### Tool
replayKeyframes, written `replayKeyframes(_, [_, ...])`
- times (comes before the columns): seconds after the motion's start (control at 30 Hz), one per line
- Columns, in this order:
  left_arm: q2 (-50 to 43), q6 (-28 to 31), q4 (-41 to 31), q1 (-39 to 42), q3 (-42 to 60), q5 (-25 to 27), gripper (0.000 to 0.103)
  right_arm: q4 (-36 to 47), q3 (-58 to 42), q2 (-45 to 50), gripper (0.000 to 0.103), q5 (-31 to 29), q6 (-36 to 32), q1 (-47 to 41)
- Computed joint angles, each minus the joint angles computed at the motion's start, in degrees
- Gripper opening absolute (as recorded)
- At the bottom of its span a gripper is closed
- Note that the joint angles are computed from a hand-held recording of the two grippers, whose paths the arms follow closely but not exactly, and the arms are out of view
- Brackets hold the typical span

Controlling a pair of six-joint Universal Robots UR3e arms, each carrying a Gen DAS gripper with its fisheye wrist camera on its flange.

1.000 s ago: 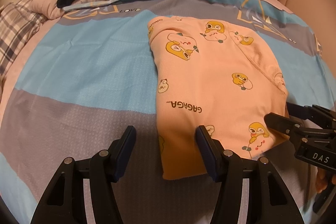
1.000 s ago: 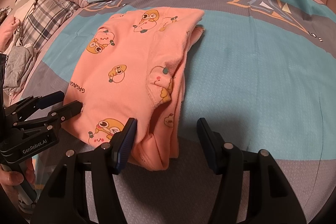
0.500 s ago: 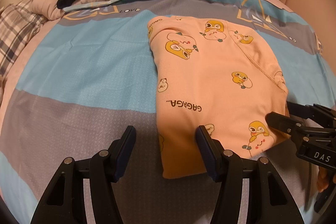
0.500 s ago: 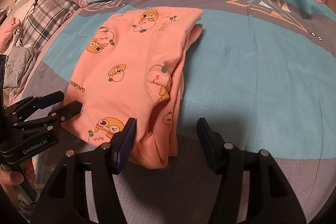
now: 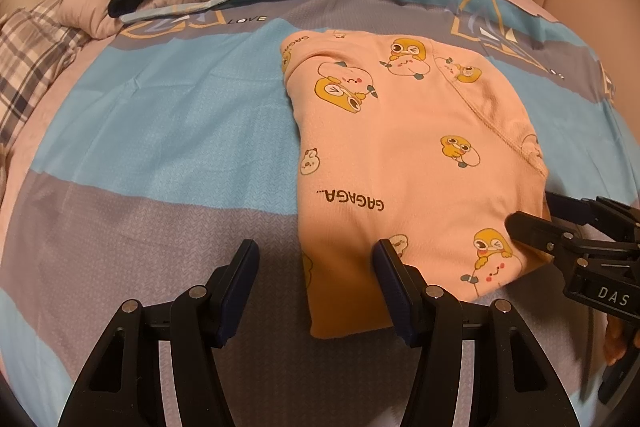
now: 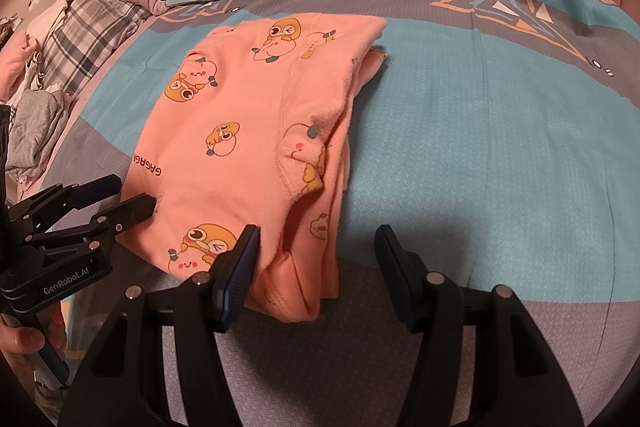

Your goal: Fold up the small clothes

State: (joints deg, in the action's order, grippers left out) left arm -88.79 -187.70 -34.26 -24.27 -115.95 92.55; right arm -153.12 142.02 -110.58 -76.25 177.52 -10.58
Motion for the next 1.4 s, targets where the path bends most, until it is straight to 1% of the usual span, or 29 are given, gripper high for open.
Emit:
replayKeyframes(1.07, [0.5,-0.4,-0.3,-0.9,-0.4,1.0,0.059,1.3,1.2,-2.5,0.059,0.4,0.1,-0.8])
replayKeyframes(1.4, [1.2,-0.8,-0.2,-1.2,-1.0,1.2,0.059,3.2,2.3,-5.4,0.059,0.8,0.0,-1.8])
